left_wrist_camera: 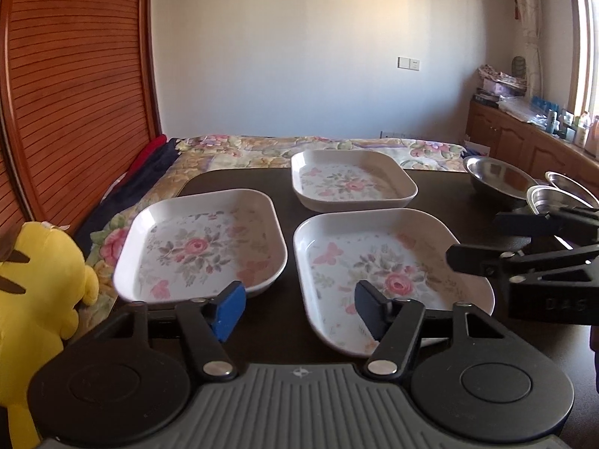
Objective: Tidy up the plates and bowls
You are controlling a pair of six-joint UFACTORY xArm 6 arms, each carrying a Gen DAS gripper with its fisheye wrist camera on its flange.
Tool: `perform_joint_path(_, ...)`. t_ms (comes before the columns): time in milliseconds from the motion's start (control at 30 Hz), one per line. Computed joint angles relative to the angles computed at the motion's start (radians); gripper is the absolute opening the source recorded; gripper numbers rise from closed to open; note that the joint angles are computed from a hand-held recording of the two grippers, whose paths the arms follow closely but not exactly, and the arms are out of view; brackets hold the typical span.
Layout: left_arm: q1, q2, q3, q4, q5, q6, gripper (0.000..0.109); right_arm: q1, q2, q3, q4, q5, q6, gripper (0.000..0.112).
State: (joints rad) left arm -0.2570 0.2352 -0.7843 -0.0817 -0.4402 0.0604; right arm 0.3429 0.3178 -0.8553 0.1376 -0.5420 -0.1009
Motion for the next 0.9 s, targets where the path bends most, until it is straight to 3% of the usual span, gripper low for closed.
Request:
perform_joint_path(233,0.065,0.039,-0.052,0.236,0.027,-0.183,0.049,0.018,0.024,-0.037,0.064,0.055,-0.05,0.052)
perform_joint_path(467,0.105,0.059,-0.082,0.397,0.049,-0.32,0.044,0.027,0.037,-0.056,0.116,0.079,-0.079,0.046)
perform_joint_path(900,0.118,0.093,-0.123,0.488,0.081,-0.385,0.034,0.02,0.059,-0.077,0.131,0.111,-0.059,0.035)
